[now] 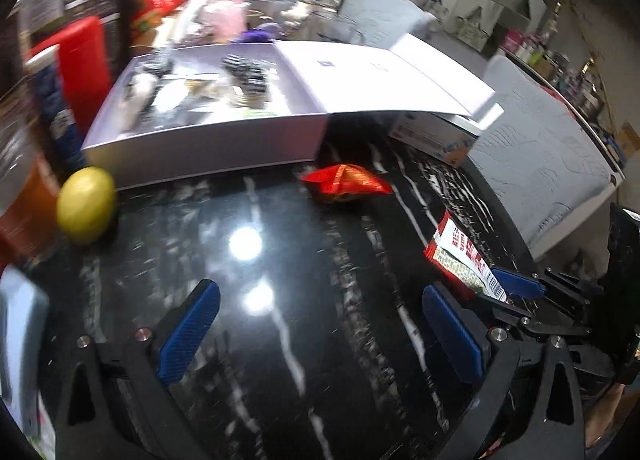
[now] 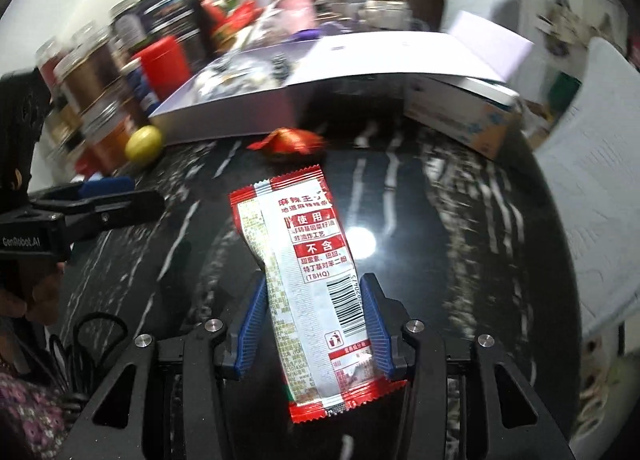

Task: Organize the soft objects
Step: 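Grasp the small red foil packet on the table with the left gripper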

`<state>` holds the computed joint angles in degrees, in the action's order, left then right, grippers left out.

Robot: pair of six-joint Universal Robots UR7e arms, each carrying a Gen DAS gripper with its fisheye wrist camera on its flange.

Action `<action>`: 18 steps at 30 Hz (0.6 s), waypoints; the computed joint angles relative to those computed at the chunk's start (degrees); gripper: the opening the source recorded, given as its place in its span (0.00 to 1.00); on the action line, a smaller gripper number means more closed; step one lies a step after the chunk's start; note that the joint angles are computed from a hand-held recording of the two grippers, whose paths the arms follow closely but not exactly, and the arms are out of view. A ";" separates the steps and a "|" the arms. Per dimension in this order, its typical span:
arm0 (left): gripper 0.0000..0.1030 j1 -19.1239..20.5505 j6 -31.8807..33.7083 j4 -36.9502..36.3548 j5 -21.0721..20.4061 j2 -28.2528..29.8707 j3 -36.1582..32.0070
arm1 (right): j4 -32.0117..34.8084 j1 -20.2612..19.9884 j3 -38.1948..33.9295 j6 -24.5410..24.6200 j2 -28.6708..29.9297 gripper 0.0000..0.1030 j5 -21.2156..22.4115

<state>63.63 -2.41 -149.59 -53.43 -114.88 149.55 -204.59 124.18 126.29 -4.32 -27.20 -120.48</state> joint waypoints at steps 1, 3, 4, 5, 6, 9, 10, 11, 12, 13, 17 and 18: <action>1.00 -0.11 0.31 -0.73 -0.01 1.17 -0.20 | -0.62 -0.50 0.31 0.41 -0.27 0.44 -0.25; 1.00 -0.17 1.18 -2.86 -0.19 4.35 -0.91 | -1.58 -1.07 0.62 0.88 -0.41 0.44 -0.78; 1.00 -0.13 1.46 -3.61 -0.39 5.53 -1.24 | -2.07 -1.48 0.69 1.06 -0.53 0.44 -1.09; 1.00 0.07 1.83 -4.72 -0.61 7.14 -1.71 | -2.51 -1.73 0.78 1.20 -0.55 0.44 -1.22; 1.00 0.41 2.35 -5.85 -0.92 8.73 -2.28 | -3.20 -2.19 1.13 1.12 -0.69 0.44 -1.17; 1.00 1.65 3.68 -9.45 -1.42 13.89 -4.11 | -4.29 -3.30 1.43 1.10 -1.04 0.44 -1.05; 1.00 2.44 4.02 -10.39 -2.06 15.92 -5.08 | -4.60 -3.65 1.39 0.99 -1.08 0.44 -1.12; 1.00 3.03 4.21 -10.79 -2.67 17.23 -5.81 | -5.22 -4.13 1.74 0.74 -1.32 0.44 -1.16; 1.00 3.53 4.47 -11.38 -3.15 18.41 -6.41 | -5.49 -4.43 1.82 0.77 -1.42 0.44 -1.23; 1.00 4.01 4.74 -12.15 -3.36 19.83 -7.06 | -5.57 -4.85 1.74 1.02 -1.47 0.44 -1.34; 1.00 5.07 5.76 -14.95 -3.04 24.54 -8.75 | -5.77 -6.14 1.70 1.39 -1.70 0.44 -1.43; 1.00 5.46 6.22 -15.95 -3.19 25.75 -9.10 | -5.78 -6.42 1.70 1.46 -1.75 0.44 -1.47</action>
<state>69.09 3.82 -165.54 -56.62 -89.13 140.44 -210.36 117.77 127.99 -2.86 -28.95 -121.95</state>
